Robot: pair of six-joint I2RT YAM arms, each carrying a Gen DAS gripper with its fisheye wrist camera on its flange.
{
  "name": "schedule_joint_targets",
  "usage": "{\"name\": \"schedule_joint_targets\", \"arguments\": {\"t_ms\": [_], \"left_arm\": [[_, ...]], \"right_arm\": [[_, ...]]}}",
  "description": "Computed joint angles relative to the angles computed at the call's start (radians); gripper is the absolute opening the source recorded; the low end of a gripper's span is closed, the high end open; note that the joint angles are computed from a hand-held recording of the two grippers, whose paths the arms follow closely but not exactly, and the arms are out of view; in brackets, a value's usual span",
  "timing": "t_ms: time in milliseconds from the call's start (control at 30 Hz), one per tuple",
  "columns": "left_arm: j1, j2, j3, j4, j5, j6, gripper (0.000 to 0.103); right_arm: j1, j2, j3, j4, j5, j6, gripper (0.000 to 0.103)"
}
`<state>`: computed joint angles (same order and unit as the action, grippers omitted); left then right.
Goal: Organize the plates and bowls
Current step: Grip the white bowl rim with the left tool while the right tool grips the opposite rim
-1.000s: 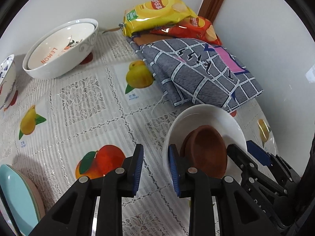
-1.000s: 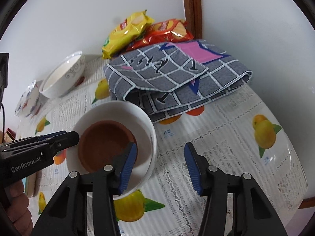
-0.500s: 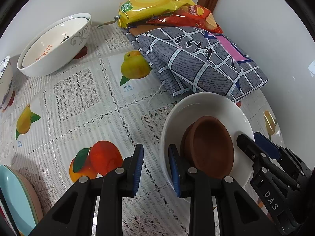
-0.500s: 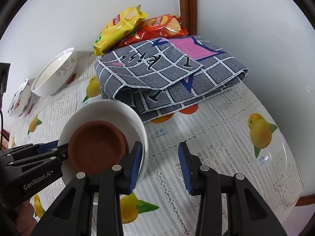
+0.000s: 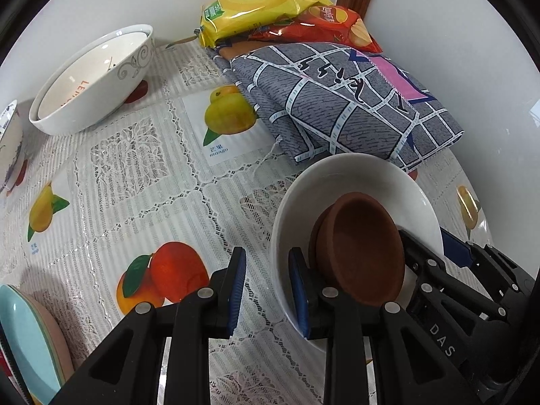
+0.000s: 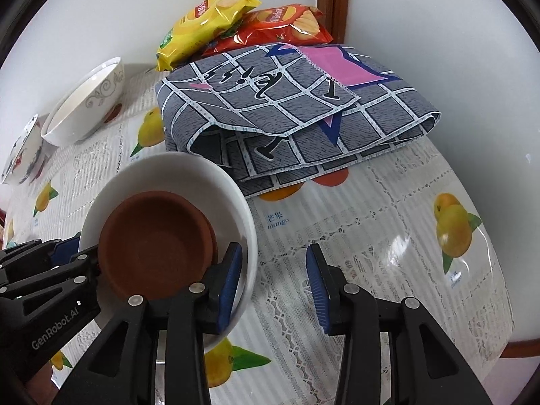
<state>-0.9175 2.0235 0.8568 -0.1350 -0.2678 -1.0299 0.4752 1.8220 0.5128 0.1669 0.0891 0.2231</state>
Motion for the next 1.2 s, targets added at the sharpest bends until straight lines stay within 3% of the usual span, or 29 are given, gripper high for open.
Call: {"name": "schedule_joint_targets", "arguments": {"t_ms": [167,533,1033,1100,1200], "left_arm": [[-0.003,0.0,-0.005,0.014,-0.005,-0.008,0.022],[-0.008,0.0,-0.032,0.077,-0.016,-0.016,0.016],[-0.002,0.026,0.01,0.032,0.002,0.002,0.013],[-0.004,0.023,0.006,0.04,0.003,0.001,0.013],[-0.006,0.012,-0.015,0.062,0.001,-0.013,0.012]], "right_arm": [[0.005,0.006,-0.022,0.051,0.026,0.0,0.046],[0.017,0.005,-0.051,0.114,0.058,-0.016,0.047],[-0.022,0.015,-0.016,0.056,-0.023,0.009,0.046],[-0.019,0.014,-0.022,0.067,-0.034,0.013,0.04],[-0.007,0.014,-0.033,0.093,-0.065,0.015,0.018]]}}
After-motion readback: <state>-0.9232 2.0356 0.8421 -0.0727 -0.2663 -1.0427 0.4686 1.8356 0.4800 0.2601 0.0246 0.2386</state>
